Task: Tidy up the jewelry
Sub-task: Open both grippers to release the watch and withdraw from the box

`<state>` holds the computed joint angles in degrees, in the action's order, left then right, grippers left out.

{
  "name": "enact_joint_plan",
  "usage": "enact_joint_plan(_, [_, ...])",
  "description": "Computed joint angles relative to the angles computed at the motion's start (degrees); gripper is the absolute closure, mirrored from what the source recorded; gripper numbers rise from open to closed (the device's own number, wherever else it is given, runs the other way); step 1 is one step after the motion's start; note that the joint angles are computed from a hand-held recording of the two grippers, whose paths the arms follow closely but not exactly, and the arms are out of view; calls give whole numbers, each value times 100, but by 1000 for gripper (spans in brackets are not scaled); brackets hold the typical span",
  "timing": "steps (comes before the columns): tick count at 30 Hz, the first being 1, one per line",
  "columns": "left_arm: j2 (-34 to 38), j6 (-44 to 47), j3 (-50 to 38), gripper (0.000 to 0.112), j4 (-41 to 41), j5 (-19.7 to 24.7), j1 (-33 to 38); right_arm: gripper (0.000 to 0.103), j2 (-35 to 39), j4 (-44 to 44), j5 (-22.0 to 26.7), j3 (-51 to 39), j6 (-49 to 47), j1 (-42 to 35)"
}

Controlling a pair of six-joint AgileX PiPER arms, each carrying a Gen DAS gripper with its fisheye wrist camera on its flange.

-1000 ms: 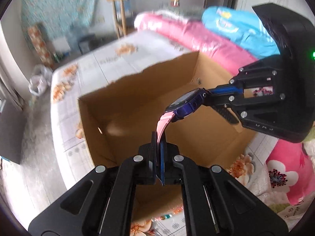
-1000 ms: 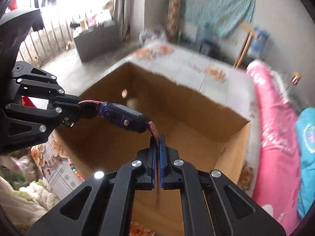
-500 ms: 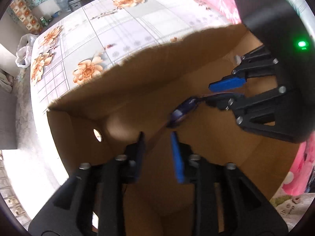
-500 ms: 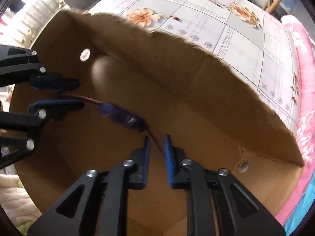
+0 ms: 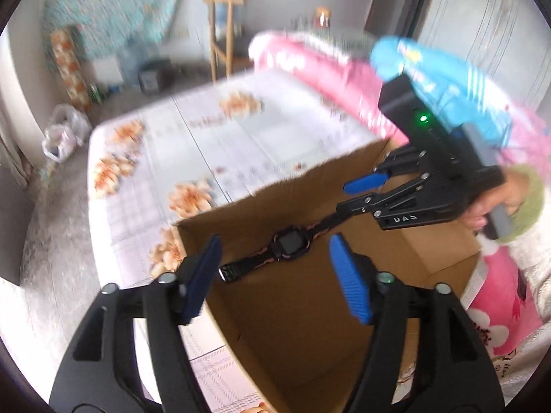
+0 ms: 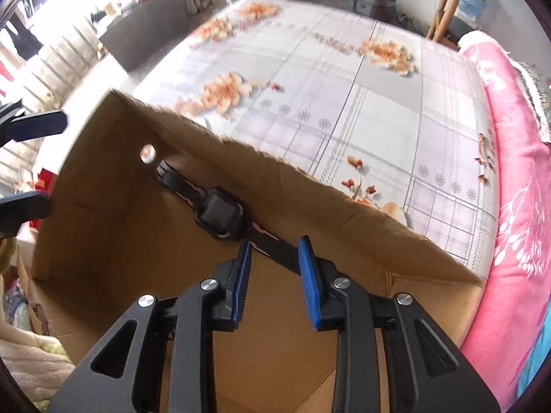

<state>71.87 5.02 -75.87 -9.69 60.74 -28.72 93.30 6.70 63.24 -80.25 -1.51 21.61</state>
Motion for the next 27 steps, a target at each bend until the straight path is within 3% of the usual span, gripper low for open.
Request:
enact_joint_plan(3, [-828,-170,575,29,56,-413,137,67,-766,-58,-467,570,141,-82])
enact_joint_plan(10, [-2377,-1845,1750,28,746,-400,-264,61,-3009,244,-786,1623,611,-53])
enact_joint_plan(14, [-3153,-4137,2667,28,2330,-313,-1983,61,-4178,106,-882,2632,1585,853])
enact_joint_plan(17, [-3182,-5845,3093,28,3410,311,-3701,61,-4860,-264,-1171,3633,3056,2070])
enact_joint_plan(19, [-2947,-6832,3295,28,3940,686,-4503,61,-4910,-830,-1293,4026,4103,2648])
enact_joint_plan(21, [-2759,-6989,3432,28,3956,484,-4389,61,-4924,-792,-1415,4324,4399,2481])
enact_joint_plan(23, [-2775,-6503,3505,27,3627,71,-3803,61,-4885,-666,-1554,4502,4284,1986])
enact_joint_plan(27, [-2651,-5839,3564,27,3272,-483,-2909,61,-4872,221,-1784,4525,3094,800])
